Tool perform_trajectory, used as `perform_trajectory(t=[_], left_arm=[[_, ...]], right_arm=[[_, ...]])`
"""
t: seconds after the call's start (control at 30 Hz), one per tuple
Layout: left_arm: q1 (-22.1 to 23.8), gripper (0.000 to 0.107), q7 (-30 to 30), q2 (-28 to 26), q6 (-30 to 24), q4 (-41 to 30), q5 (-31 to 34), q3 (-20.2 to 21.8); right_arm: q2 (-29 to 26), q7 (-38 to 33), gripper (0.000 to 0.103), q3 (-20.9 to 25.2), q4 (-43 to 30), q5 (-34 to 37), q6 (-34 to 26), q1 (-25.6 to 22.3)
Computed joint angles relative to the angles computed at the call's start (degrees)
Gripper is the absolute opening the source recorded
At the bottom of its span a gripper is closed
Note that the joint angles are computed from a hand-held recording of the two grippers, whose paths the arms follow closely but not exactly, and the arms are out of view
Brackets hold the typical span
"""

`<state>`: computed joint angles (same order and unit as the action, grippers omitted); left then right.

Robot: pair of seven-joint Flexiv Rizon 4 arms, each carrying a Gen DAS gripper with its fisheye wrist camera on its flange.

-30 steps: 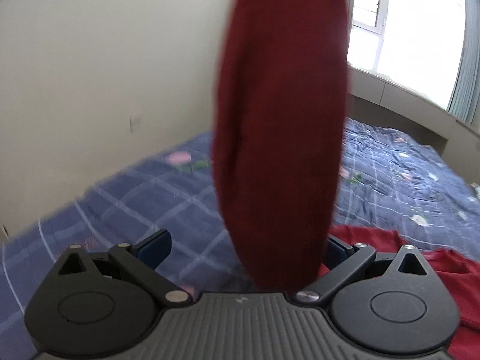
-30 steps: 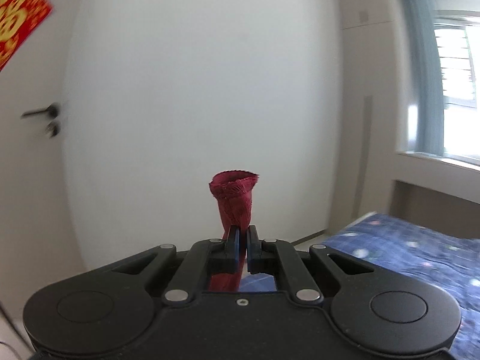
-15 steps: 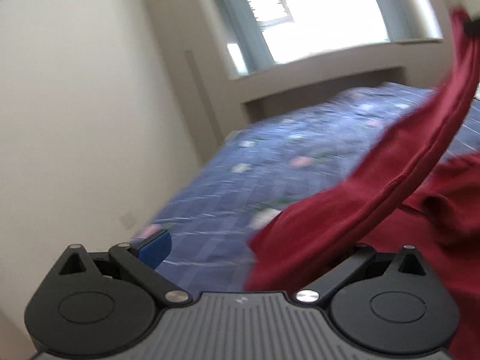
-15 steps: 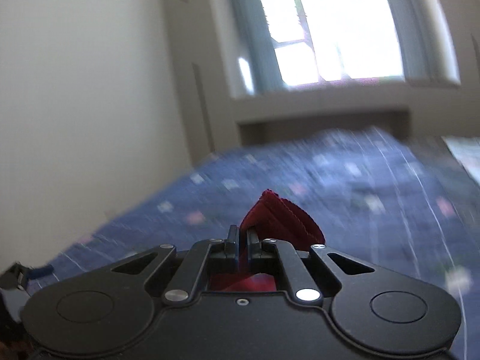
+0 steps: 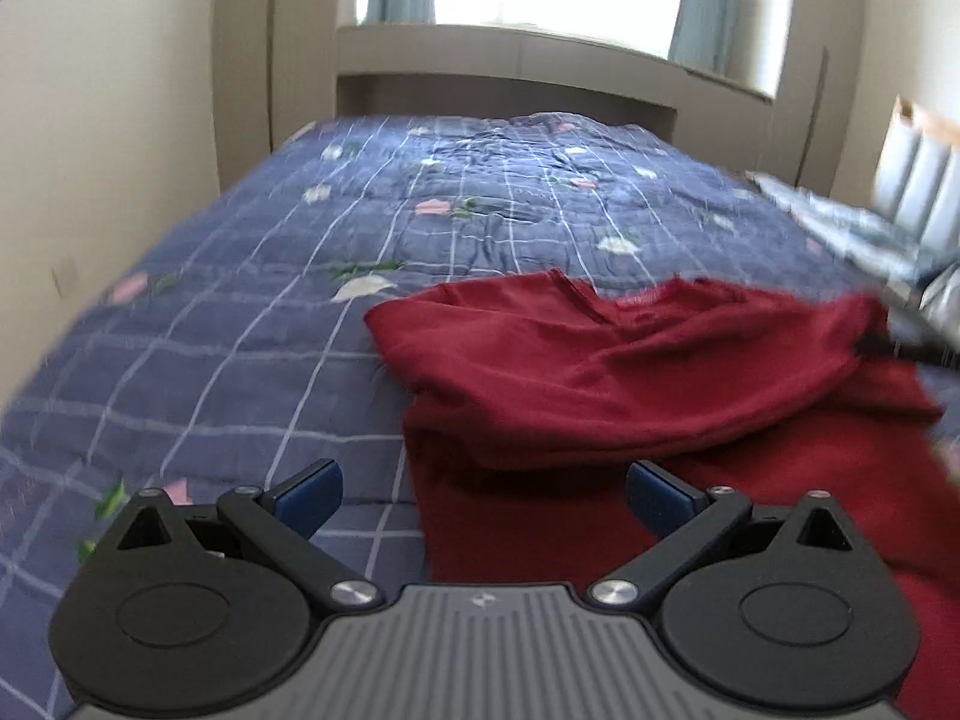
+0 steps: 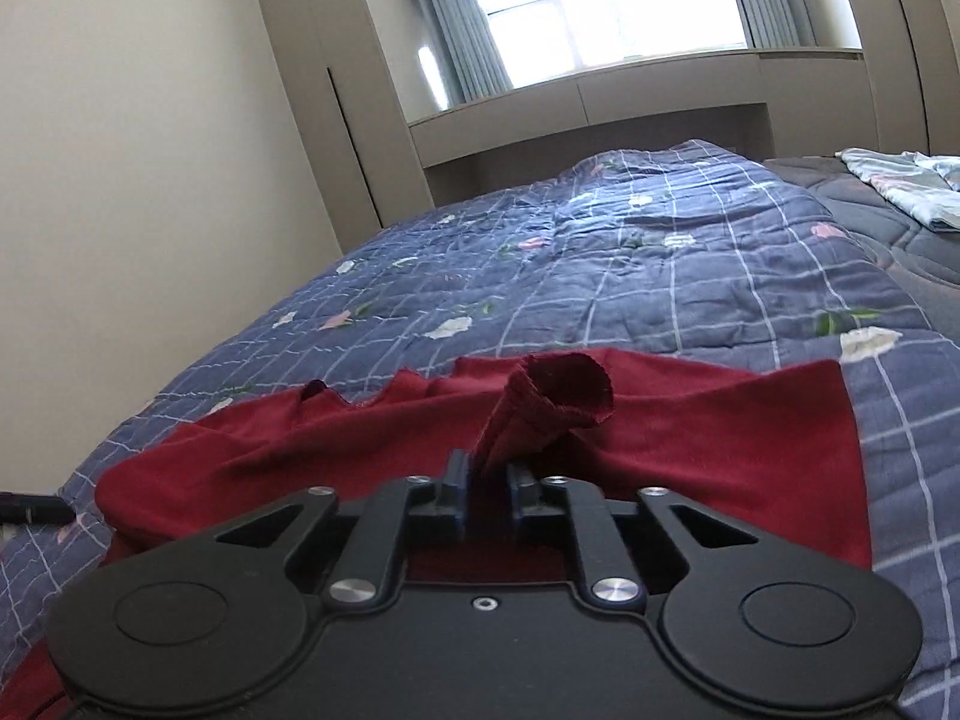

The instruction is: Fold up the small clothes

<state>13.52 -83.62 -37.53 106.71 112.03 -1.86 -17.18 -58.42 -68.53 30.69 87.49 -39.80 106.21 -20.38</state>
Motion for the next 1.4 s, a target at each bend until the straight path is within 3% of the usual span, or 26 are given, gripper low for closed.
perform_trajectory(t=[0.03, 0.17, 0.3, 0.37, 0.43, 0.53, 0.6, 0.67, 0.7, 0.77, 0.9, 0.97, 1.03, 1.1, 1.17, 1.2, 1.23, 1.27, 1.37, 1.4], left_arm=[[1.99, 0.103, -1.04, -0.13, -0.89, -0.3, -0.6, -1.96], [2.85, 0.103, -4.17, -3.24, -5.0, -6.28, -5.75, -2.71], [0.32, 0.103, -3.11, -8.86, -14.82, -17.18, -11.3, -0.14], [0.2, 0.103, -2.74, -11.34, -17.3, -20.94, -14.43, -0.36], [0.41, 0.103, -2.26, -13.5, -18.01, -23.5, -17.06, -1.21], [1.38, 0.099, 0.06, -15.46, -17.53, -25.48, -18.76, -3.48], [2.64, 0.087, 1.92, -16.13, -16.6, -25.7, -19.27, -6.01], [3.34, 0.058, 3.1, -16.52, -17.71, -26.47, -20.07, -7.64], [2.98, 0.051, 3.39, -16.59, -18.5, -27.1, -20.56, -7.44], [0.22, 0.023, 3.64, -16.56, -19.45, -29.04, -20.8, -4.1], [-0.29, 0.014, 7.76, -17.33, -12.9, -29.75, -18.41, -5.77], [-2.08, 0.013, 7.61, -17.56, -11.48, -30.96, -17.58, -3.86], [-4.04, 0.013, 7.35, -18.39, -11.89, -33.01, -17.11, -1.45], [-6.26, 0.014, 6.56, -19.43, -13.99, -35.36, -17.52, 1.78], [-5.96, 0.022, 6.07, -19.98, -14.78, -35.8, -18.17, 1.34], [-5.52, 0.03, 5.28, -19.91, -13.63, -35.03, -18.73, 0.62], [-3.92, 0.055, 5.46, -19.76, -11.88, -33.65, -18.47, -1.68], [-2.64, 0.077, 5.41, -19.54, -9.7, -32.2, -17.9, -3.37], [0.13, 0.099, 3.7, -17.46, -1.7, -26.17, -13.82, -5.54], [0.65, 0.102, 2.94, -16.24, 0.66, -23.61, -12.2, -5.31]], right_arm=[[-0.4, 0.06, 0.024, 0.89, -0.19, -0.38, -0.5, -0.66], [-0.76, -0.32, 0.055, 2.45, -0.35, 0.27, -1.95, -1.61], [-0.38, -1.11, 0.062, 1.87, -1.06, 2.8, -2.76, -1.09], [-0.56, -0.85, 0.062, 1.57, -2.09, 4.53, -3.58, -0.57], [-1.39, -1.02, 0.058, 2.69, -3.75, 5.92, -6.08, -0.71], [-2.23, -2.43, 0.04, 3.64, -5.64, 7.94, -8.39, -0.3], [-1.85, -3.52, 0.016, 2.58, -6.03, 9.41, -8.44, 0.83], [-0.9, -4.58, 0.008, 0.39, -5.73, 11.19, -7.1, 2.45], [-0.08, -4.97, 0.007, -1.67, -5.14, 12.53, -5.26, 3.77], [1.39, -4.84, 0.005, -6.24, -3.95, 14.6, -1.15, 6.58], [4.28, -2.73, 0.004, -16.55, -0.87, 18.89, 5.4, 12.99], [5.01, -1.33, 0.004, -22.01, 0.1, 22.45, 7.2, 16.88], [4.74, 0.96, 0.004, -22.32, -0.03, 21.51, 4.94, 16.81], [4.12, 2.74, 0.008, -20.96, -0.34, 20.13, 3.51, 15.58], [3.55, 3.89, 0.015, -19.83, -0.57, 19.16, 3.85, 14.41], [3.34, 4.49, 0.021, -19.58, -0.61, 18.93, 4.38, 14.08], [3.07, 5.03, 0.026, -19.21, -0.64, 18.43, 4.92, 13.62], [2.88, 5.49, 0.038, -19.02, -0.52, 17.9, 5.54, 13.31], [2.94, 6.56, 0.074, -21.5, -0.01, 18.34, 7.61, 14.99], [3.12, 6.61, 0.082, -23.22, 0.29, 19.33, 8.6, 16.3]])
